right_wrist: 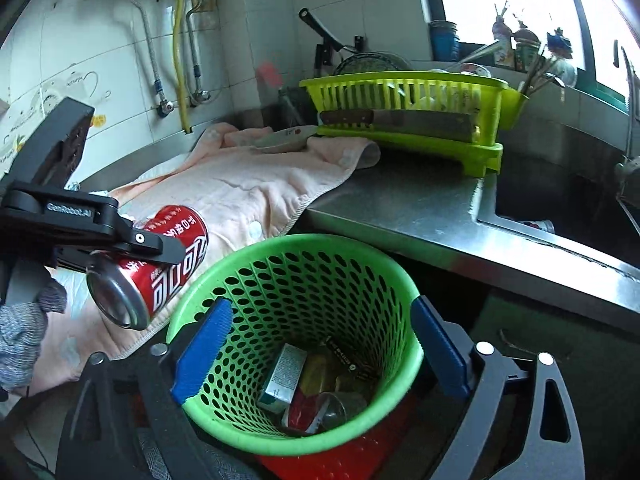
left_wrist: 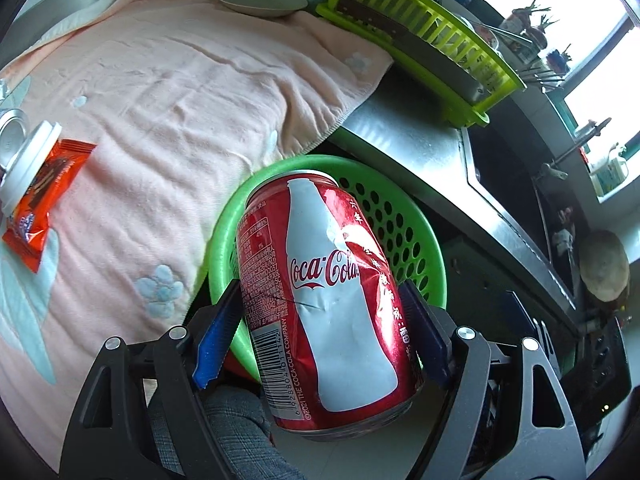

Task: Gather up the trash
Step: 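Open the left tool over the basket to drop the Coca-Cola can, then reach the left tool to the white paper cup while the right tool reaches the white lid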

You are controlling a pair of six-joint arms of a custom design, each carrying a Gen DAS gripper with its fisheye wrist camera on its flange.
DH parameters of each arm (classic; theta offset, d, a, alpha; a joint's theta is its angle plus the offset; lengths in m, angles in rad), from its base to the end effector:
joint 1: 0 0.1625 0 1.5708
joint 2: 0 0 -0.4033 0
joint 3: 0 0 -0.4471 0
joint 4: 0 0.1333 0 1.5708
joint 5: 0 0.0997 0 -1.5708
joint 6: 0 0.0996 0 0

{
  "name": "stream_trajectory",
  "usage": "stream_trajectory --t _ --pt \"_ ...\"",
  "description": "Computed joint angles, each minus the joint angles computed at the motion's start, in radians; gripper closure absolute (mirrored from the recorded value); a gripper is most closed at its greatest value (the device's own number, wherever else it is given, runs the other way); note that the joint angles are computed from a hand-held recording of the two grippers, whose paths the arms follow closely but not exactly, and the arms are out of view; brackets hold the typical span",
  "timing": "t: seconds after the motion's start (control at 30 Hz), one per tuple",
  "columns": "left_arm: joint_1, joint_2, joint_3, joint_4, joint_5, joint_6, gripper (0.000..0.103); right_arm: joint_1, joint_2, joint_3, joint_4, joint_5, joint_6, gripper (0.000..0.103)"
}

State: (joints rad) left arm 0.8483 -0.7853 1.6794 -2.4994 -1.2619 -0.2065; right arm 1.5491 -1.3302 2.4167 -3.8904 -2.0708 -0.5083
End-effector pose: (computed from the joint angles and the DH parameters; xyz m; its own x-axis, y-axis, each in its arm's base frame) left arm -0.3191 -0.6093 0.0077 -0.8418 0.4552 -0.2903 0.4989 0.8613 -0.0961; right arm 0.0764 -0.4215 0.2236 -0.7614 0.2505 0.5980 -0.4160 0.5187 -0.7469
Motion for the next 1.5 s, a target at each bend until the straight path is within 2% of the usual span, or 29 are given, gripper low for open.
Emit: stream_trajectory --t 0.27,0.7,1.17,1.5 --pt "-0.004 0.01 0.002 -0.016 -0.024 0.024 0.022 -0.004 -0.016 0.021 -0.018 0.011 0.027 0.011" --pt "-0.005 -0.088 0.084 -0.052 0.039 0.046 0.022 0.043 0.021 0.003 -0.01 0.003 0.02 0.011" --pt "0.011 -0.279 0.224 -0.109 0.194 0.048 0.022 0.152 0.147 -0.109 0.105 0.038 -0.007 0.009" --pt "0.059 -0.409 0.277 -0.108 0.299 0.025 0.022 0.204 0.25 -0.239 0.232 0.092 -0.011 0.009"
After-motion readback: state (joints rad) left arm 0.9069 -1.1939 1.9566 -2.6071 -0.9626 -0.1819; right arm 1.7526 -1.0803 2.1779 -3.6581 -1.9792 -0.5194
